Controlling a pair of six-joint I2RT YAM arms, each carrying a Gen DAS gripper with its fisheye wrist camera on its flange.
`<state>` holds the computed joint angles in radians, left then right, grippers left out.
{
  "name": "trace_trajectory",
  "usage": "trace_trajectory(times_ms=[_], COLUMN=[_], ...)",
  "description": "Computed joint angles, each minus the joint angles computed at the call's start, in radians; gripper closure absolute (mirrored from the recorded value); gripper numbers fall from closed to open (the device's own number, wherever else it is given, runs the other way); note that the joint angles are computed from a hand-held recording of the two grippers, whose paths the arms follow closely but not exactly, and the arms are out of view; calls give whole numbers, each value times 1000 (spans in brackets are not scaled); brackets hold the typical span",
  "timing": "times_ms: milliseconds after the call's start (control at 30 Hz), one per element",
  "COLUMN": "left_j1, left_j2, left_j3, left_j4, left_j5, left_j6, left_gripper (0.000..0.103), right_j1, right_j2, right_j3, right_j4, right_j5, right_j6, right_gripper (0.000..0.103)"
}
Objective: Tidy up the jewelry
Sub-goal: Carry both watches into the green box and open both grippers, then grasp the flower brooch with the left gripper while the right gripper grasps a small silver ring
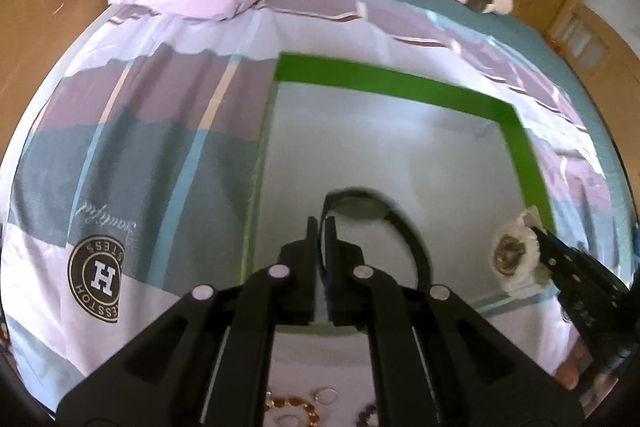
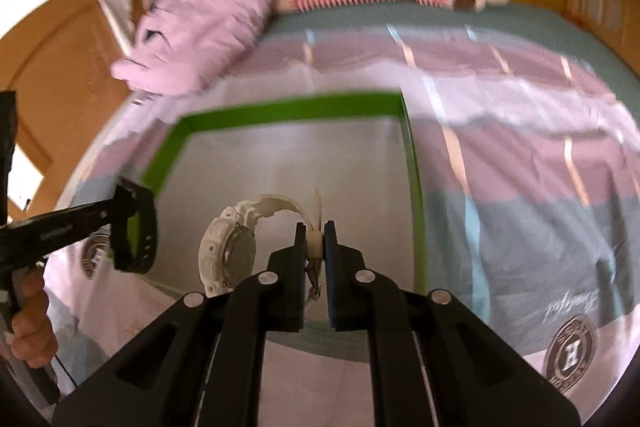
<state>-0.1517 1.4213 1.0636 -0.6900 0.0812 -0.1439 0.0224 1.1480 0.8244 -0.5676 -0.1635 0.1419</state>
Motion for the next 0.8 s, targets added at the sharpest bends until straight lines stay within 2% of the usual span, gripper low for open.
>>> trace_trajectory(times_ms=[67, 167, 200, 233, 267, 300, 367, 400, 500, 567, 600, 700, 800], left_j1=[10, 21, 21, 19, 16, 13, -1, -14, -22, -2, 8, 36, 53], left_j2=[3, -37, -52, -68, -93, -116, -164, -189, -246, -295, -310, -307, -276], left_j3=[5, 17, 27, 34, 40, 41, 35, 26, -28, -115, -152, -224, -225], left_j4=[-3, -23, -36, -50, -70, -88, -126, -148, -221, -245, -246, -247, -242], left_j5=[8, 18, 20, 22, 26, 30, 21, -6, -65, -85, -100, -117, -121], left_j6=[-2, 5, 6, 6, 9, 13, 34, 43, 89, 149, 165, 201, 217], left_gripper=[100, 96, 90, 86, 78, 76, 76, 76, 73, 72, 72, 72, 72], right_j1=[-3, 11, 16, 19, 16, 9, -6, -7, -8, 13, 43, 163, 198], right_j2=[4, -38, -54, -72, -88, -100, -140, -156, -213, -251, -271, -261, -250], right_j3=[-4, 10, 15, 28, 46, 58, 88, 98, 100, 63, 27, -42, -62], right_j4=[3, -25, -32, -52, -78, -99, -161, -186, -277, -347, -370, -376, -361], right_j5=[-6, 10, 16, 17, 4, -13, -54, -63, -112, -144, -121, 26, 41], right_j6=[6, 13, 16, 18, 17, 15, 14, 14, -20, -83, -123, -112, -83], right_gripper=[94, 81, 77, 76, 76, 76, 69, 61, 60, 60, 60, 60, 60])
